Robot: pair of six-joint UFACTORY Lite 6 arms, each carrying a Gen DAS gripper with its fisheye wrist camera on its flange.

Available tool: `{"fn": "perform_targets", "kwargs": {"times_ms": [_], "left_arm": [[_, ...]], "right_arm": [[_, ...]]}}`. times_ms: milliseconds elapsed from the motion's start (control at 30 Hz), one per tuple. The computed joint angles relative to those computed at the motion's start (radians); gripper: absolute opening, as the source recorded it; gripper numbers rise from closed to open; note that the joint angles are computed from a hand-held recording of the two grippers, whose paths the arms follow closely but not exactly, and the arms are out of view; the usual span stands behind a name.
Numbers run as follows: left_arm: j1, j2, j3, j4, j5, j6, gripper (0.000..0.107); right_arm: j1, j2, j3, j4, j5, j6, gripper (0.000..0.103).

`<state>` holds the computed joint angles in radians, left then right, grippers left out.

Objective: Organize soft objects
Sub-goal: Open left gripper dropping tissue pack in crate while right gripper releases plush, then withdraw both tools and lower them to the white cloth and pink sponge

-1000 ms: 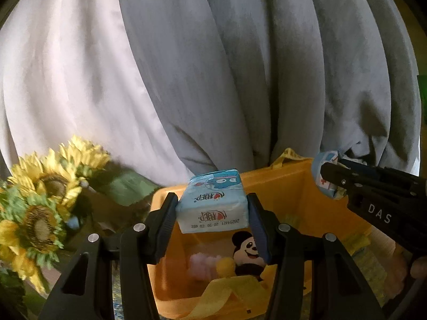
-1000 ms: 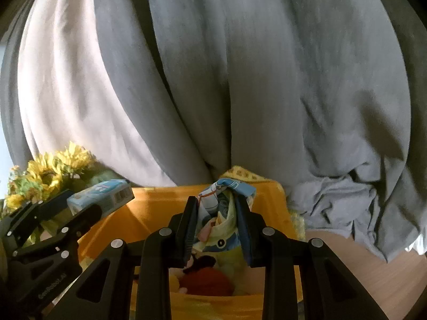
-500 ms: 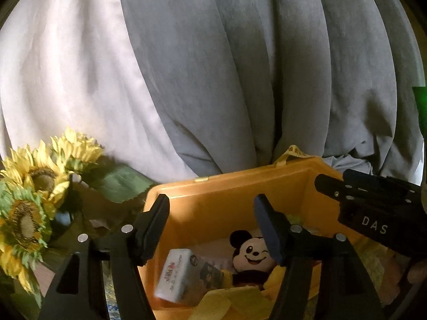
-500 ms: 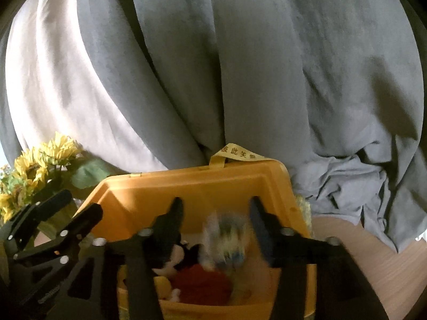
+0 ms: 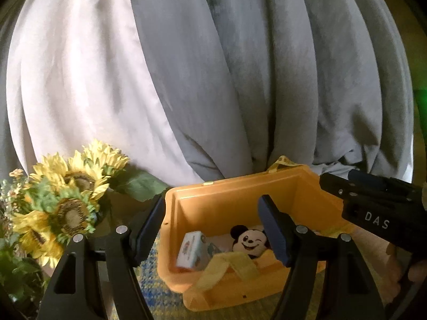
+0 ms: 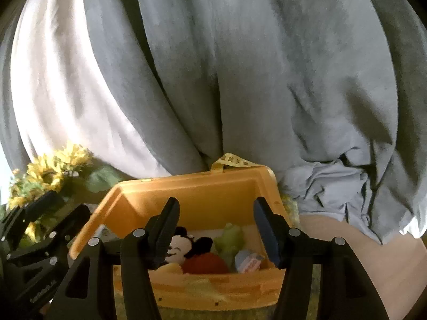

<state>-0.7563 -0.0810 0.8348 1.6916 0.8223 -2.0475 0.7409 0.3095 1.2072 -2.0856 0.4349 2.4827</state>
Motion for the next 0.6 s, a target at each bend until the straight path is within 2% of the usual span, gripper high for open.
{"fn": "perform_targets", "kwargs": {"times_ms": [333, 600], "left_arm": [[-0.216, -0.183, -0.095, -0.153, 0.156, 0.092, 0.071], [-0.441, -0.301, -0.175, -0.271, 0.34, 0.115, 0.073]], "right_arm": [[0.147, -0.253, -0.225, 0.196, 0.158, -0.117, 0.059], [0.314, -0.412, -0.358, 0.357, 0.309, -0.21, 0.059]]}}
